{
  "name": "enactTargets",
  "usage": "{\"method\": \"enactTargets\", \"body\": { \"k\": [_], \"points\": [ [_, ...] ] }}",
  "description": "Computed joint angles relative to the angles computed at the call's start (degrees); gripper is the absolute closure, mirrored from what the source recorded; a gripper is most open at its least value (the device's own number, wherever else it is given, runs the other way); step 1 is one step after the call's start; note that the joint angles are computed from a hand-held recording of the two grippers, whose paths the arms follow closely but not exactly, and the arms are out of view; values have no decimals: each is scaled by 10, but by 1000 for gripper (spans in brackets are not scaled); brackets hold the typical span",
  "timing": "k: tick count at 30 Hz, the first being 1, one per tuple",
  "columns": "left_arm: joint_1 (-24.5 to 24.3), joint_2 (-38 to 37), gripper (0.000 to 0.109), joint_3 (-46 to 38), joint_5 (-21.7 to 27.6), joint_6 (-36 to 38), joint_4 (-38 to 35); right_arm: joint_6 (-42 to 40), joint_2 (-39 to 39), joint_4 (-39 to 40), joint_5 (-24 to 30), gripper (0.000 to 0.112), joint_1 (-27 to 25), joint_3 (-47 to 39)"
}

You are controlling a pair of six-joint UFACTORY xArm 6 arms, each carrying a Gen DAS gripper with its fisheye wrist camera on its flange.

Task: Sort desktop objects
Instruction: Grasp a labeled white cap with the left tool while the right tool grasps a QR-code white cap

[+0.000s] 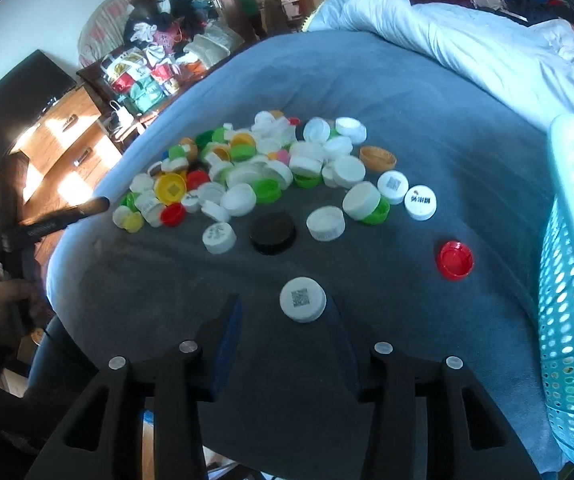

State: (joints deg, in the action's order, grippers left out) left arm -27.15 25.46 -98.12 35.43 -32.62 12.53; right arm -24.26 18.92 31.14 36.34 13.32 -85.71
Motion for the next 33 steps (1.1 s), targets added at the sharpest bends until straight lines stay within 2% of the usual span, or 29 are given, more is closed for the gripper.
{"method": "enactTargets", "body": {
  "k": [2, 4, 9, 10, 11, 12, 13, 18, 19, 23, 27, 28, 29, 31, 33],
  "points": [
    [3, 2, 85, 9, -12, -14, 11, 1, 8, 4, 1, 61, 1, -6],
    [0, 12, 84, -2, 1, -15, 28, -2, 8, 0, -4, 55, 3, -4],
    [1, 38, 84, -23, 22, -9, 21, -7, 12, -7, 0, 55, 4, -8],
    [3, 39, 91, -23, 22, -17, 23, -8, 11, -10, -2, 64, 6, -7],
    [3, 38, 101, -22, 24, -31, 35, -10, 11, -10, -3, 82, 7, -7],
    [3, 36, 100, -21, 26, -40, 40, -13, 11, -9, -2, 90, 7, -8],
    [2, 32, 100, -17, 26, -42, 39, -15, 10, -9, -6, 92, 8, -6],
    [3, -9, 100, 5, 21, -72, 62, -10, 11, -12, -23, 92, 6, 2],
    [2, -20, 100, 10, 16, -75, 64, -8, 11, -14, -26, 89, 6, 4],
    [-5, -34, 100, 7, 3, -67, 57, 9, 13, -42, -48, 54, 9, 12],
    [-19, -16, 100, -25, 7, -55, 36, 21, 34, -78, -57, 52, 13, -2],
    [-24, -6, 100, -39, 12, -47, 27, 20, 44, -83, -46, 55, 13, -13],
    [-28, 3, 100, -51, 17, -43, 21, 27, 51, -105, -42, 67, 15, -19],
    [-37, 17, 100, -72, 25, -41, 11, 42, 51, -133, -49, 80, 16, -16],
    [-47, 37, 100, -103, 37, -42, 11, 51, 47, -127, -34, 80, 12, -24]
  ]
}}
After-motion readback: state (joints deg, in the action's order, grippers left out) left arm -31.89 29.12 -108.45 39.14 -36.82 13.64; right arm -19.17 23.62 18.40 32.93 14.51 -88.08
